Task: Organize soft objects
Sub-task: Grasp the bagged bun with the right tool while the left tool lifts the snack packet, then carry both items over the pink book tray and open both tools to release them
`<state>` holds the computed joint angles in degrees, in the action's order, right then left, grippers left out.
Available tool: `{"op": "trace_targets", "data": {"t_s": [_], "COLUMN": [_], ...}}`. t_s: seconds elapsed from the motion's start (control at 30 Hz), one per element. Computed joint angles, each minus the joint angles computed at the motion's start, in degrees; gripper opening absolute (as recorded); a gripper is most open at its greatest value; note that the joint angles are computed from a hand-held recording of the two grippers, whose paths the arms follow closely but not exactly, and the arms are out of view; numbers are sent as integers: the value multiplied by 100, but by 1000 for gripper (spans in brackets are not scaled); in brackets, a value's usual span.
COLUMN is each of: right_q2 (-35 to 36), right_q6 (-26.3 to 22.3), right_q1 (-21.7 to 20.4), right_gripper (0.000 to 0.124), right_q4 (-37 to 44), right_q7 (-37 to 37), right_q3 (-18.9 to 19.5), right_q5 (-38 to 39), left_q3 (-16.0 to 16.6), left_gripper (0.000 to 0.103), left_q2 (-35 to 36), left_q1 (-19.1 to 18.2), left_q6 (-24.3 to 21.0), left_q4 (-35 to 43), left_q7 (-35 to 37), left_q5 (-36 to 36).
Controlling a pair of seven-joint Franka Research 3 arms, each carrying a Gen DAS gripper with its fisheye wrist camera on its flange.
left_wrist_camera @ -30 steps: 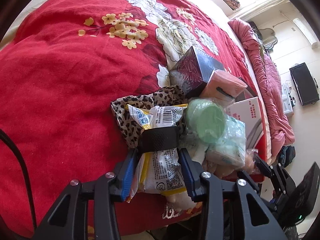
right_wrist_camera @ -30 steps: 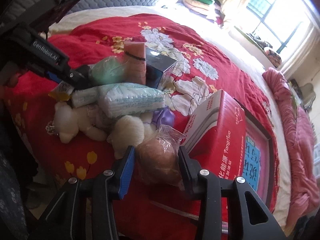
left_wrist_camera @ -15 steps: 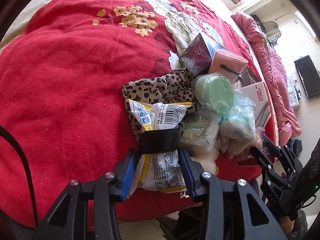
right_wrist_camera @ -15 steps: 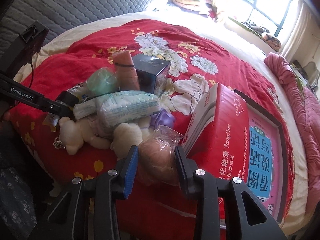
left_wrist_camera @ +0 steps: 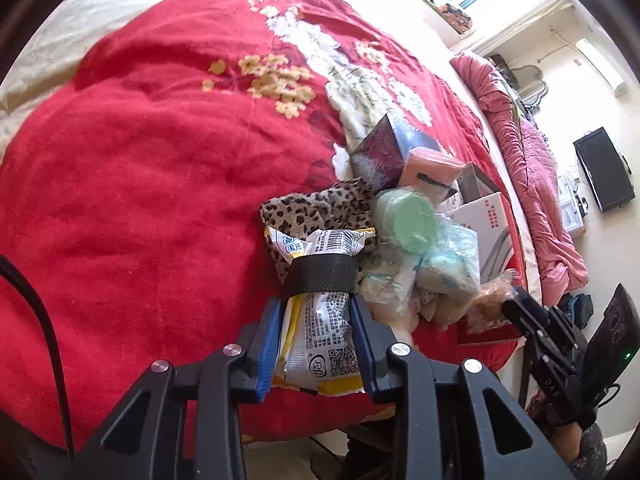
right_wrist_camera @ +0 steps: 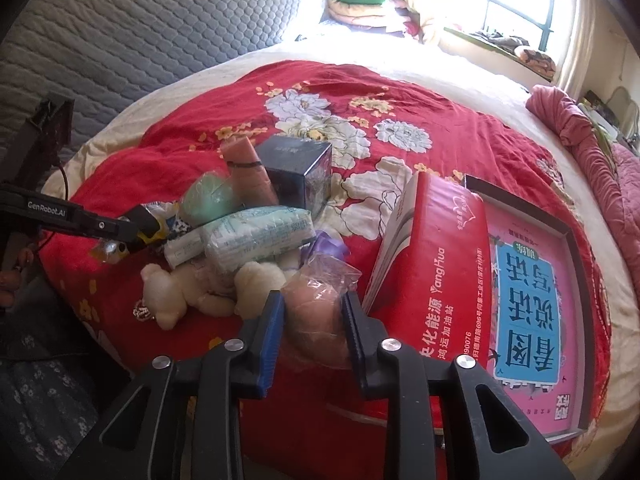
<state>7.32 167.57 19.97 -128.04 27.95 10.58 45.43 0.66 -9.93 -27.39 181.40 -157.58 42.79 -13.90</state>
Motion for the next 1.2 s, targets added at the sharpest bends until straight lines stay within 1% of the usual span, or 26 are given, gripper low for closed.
{"op": "trace_targets", "data": {"t_s": [0.03,0.1,0.13,0.23,0.27,0.3,0.37,0.5,0.57,0.7,0.83,0.9,0.97,1.03,1.1,1.2], "right_q2": [-30,-18,11,7,-23,-68,-159,-347,-434,-543,-516,-488,-431,-318,-181,62], "right_q6": [-5,124,106,-144,-167,-150,-116,-126,-85,6,80,109,95,99,45,42], "right_q1": [-27,16,-1,-115,-136,-134,-128,-135,-147,-201,-345,-443,-568,-680,-817,-1011], "right_gripper": [28,28,27,27,27,26,26,26,26,26,26,26,26,26,26,26], "right_q4": [7,12,47,170,181,171,176,224,244,274,314,320,338,340,380,449], "right_q7": [-86,45,52,-35,-153,-250,-408,-598,-747,-718,-514,-441,-478,-170,-63,140], "right_q3": [19,-27,-25,17,33,32,6,-124,-196,-380,-547,-605,-664,-732,-746,-751], "right_q5": [102,-39,-13,361,519,615,798,1174,1410,1630,1637,1680,1783,1505,1466,1346], "left_q3": [-270,-766,-865,-1499,-1533,-1474,-1599,-1743,-1789,-1902,-1778,-1736,-1755,-1773,-1736,-1722], "left_gripper": [34,33,33,33,33,33,33,33,33,33,33,33,33,33,33,33], "left_q2": [-41,-116,-159,-313,-354,-388,-420,-270,-146,308,1035,1395,1779,2147,2462,3029], "left_q1": [300,876,1003,1736,1777,1713,1851,2000,2020,2016,1644,1422,1268,1113,955,735], "left_q6": [-31,-4,23,-147,-145,-144,-228,-306,-420,-591,-773,-919,-1003,-1143,-1249,-1693], "left_q4": [5,-6,-29,82,107,161,348,866,1181,1907,2805,3260,3694,4128,4492,5252], "left_q7": [-151,-528,-656,-1170,-1244,-1245,-1393,-1604,-1662,-1889,-1713,-1534,-1157,-862,-668,-342], "left_q5": [200,613,759,1440,1563,1646,1952,2550,2830,3489,3730,3695,3425,3241,3170,3089]}}
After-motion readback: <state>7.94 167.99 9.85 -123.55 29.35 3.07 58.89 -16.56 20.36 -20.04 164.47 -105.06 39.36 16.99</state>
